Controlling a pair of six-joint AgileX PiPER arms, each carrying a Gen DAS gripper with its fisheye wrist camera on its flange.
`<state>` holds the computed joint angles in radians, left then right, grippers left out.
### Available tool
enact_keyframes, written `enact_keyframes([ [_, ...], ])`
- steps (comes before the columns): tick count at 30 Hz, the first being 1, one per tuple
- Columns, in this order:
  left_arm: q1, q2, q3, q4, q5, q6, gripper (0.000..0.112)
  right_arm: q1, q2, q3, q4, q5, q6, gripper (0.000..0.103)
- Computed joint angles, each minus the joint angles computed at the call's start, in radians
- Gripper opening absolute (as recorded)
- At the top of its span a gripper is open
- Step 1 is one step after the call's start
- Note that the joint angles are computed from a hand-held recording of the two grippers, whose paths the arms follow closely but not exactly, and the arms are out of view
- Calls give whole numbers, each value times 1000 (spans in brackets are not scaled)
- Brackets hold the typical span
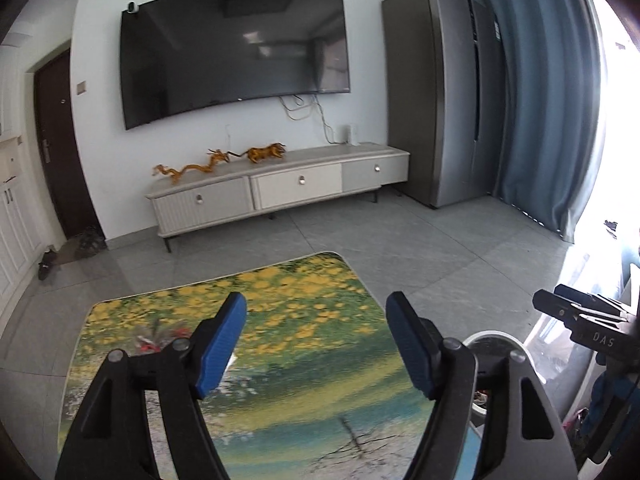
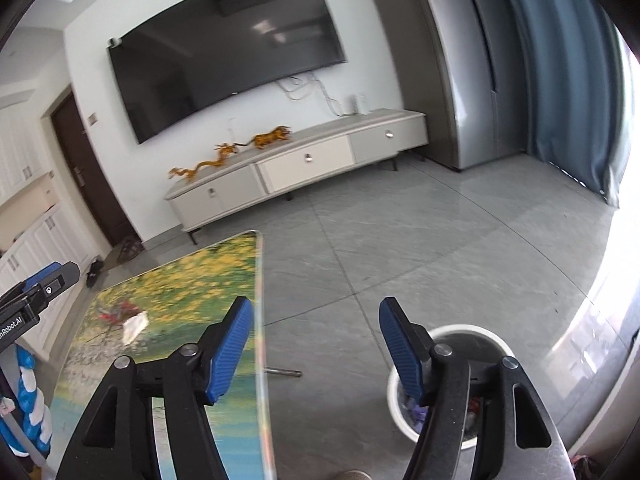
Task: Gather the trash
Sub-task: 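Move both tools back over the table toward the clear bag and tissue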
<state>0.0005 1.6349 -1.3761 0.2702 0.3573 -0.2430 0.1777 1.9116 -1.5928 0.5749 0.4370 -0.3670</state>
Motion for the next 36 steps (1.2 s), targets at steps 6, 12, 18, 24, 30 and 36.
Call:
enact_keyframes([
  [6,77,-84,83,-114,-38,123,73,84,-3,-38,-76,-5,69,70],
  [12,152,-153,161,-232,-71,249,74,149,-6,-78,-181,-1,174,74],
  [18,278,-205,225,-585,-79,608,75,231,0,-129,-346,18,328,75],
  [24,448,-230,273,-1018,-27,1033,75,323,25,-210,-506,74,448,75],
  [30,607,-237,309,-1317,43,1331,75,417,76,-328,-643,154,527,76],
  [36,715,-222,341,-1539,78,1561,75,496,163,-485,-700,243,538,77],
])
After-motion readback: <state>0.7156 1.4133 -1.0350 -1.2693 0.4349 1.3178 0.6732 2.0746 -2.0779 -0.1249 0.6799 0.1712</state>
